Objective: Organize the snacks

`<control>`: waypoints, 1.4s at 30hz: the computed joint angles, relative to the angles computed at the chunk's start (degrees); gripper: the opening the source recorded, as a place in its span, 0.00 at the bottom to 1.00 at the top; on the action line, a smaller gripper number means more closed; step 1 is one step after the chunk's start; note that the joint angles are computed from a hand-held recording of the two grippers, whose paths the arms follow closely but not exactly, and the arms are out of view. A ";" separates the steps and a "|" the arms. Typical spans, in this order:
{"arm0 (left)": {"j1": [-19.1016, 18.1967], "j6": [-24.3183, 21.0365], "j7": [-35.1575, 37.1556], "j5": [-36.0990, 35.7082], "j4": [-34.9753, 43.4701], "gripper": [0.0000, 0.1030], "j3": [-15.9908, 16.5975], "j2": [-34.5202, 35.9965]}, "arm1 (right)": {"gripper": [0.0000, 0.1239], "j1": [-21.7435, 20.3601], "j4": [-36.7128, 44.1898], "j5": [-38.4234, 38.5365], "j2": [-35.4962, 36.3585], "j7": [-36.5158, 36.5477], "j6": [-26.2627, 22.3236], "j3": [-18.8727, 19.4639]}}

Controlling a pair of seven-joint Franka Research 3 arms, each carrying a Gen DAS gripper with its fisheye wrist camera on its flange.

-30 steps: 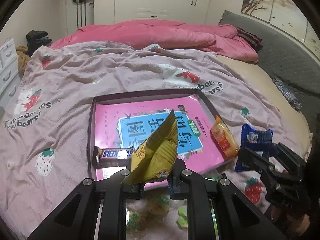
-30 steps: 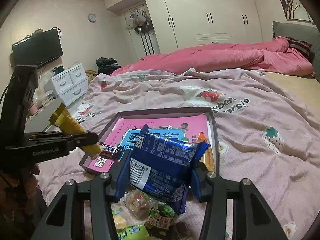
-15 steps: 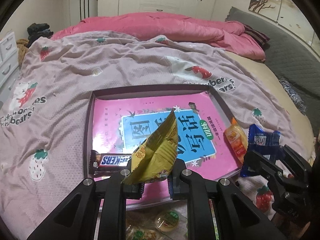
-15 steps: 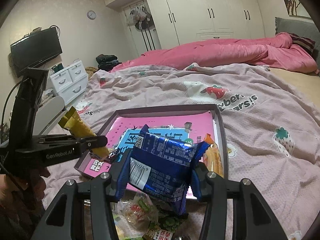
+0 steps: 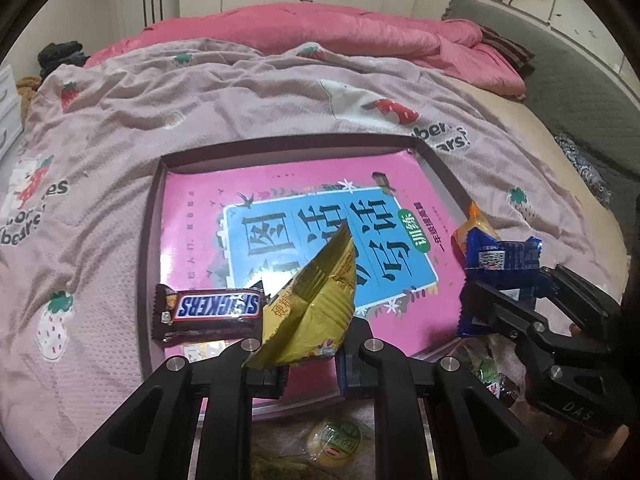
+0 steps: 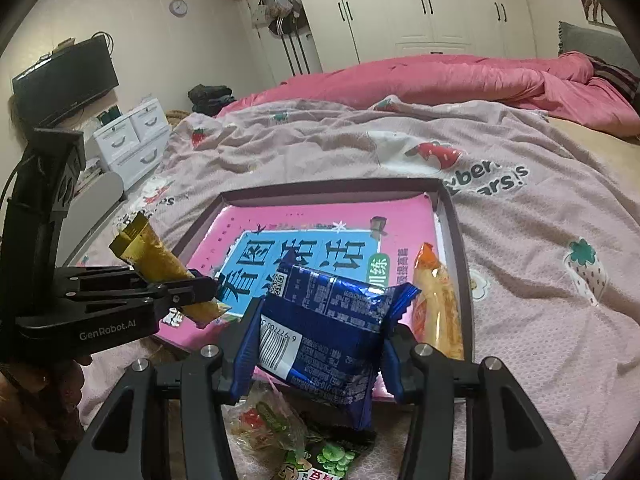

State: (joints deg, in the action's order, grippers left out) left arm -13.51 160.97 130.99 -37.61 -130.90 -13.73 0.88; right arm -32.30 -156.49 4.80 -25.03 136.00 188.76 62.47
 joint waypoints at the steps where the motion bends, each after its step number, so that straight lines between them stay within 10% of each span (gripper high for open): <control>1: -0.05 0.01 0.07 0.21 0.02 0.17 -0.05 0.13 | 0.41 -0.35 0.27 -0.21 0.79 -0.17 0.03 0.14; 20: 1.28 -8.75 1.42 1.58 4.13 0.17 -1.88 3.21 | 0.42 -5.99 3.06 -9.59 2.49 5.53 -6.22 3.19; 42: 2.11 -5.65 -2.87 6.83 5.27 0.27 -3.39 6.27 | 0.43 -5.32 2.98 -13.36 2.58 9.05 -5.80 1.68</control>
State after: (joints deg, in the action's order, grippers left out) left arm -11.40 155.32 128.11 -30.78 -125.63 -17.11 7.15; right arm -37.62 -153.52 -8.56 -22.45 145.05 182.96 64.15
